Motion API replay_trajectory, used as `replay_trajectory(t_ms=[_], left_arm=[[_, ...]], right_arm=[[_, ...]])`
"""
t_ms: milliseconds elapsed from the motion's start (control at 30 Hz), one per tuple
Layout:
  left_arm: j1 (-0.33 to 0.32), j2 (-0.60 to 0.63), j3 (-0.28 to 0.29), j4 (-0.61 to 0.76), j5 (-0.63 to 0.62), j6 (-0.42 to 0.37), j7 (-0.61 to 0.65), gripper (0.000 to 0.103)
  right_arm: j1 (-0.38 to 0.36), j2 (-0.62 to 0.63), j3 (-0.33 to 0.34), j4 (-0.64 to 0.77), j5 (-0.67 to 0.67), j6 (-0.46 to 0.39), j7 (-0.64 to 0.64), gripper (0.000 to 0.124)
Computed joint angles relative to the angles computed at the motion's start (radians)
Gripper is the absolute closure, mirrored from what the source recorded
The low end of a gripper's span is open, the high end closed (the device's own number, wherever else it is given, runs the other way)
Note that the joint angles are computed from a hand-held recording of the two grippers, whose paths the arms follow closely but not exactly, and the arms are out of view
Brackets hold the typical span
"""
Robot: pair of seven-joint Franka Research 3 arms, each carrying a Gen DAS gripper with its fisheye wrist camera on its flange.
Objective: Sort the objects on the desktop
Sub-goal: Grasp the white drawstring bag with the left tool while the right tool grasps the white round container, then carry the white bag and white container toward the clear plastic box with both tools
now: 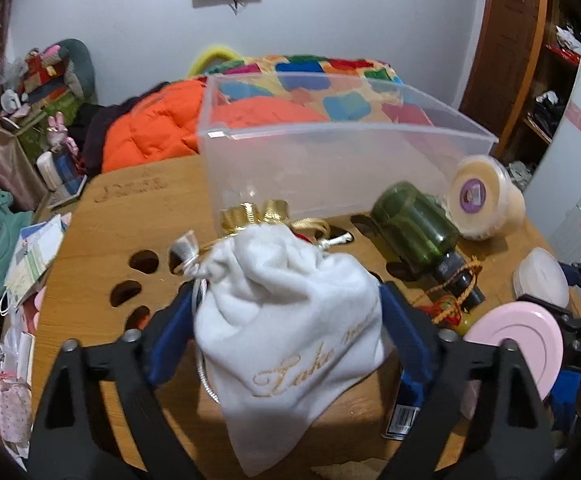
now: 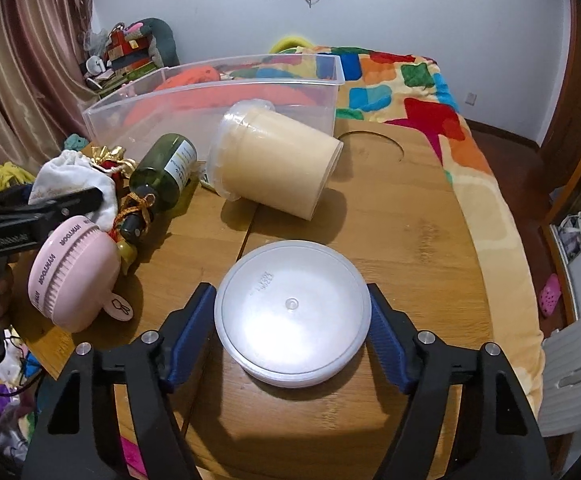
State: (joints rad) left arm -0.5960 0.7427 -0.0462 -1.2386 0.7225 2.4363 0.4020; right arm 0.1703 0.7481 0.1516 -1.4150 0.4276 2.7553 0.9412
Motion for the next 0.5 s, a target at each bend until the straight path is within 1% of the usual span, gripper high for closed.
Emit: replay_trajectory(t_ms=[200,267,367,500], left_arm=[[-0.005,-0.011,0.007,-0.021,0.021,0.024,-0.027,0.023],[-0.008,-0.009,0.008,-0.018,0.03,0.024,-0.021,0.028],[-0.012,-0.01,0.011,-0.019,0.041,0.029,-0.025,0.029],[-0.006,-0.034,0.013,-0.062,0.05,0.064,-0.057,0.03]], right_arm=[[-0.005,-0.011,0.006,-0.013,0.006,-0.002,-0.009,0.061],[-0.002,-0.016,0.004,-0.016,0.005,-0.003,-0.01,0.061],[-0.003,-0.017,0.008,-0.017,0.01,-0.003,-0.019,0.061],[0.004,-0.024,0.001,-0.03,0.006,0.013,-0.019,0.061]])
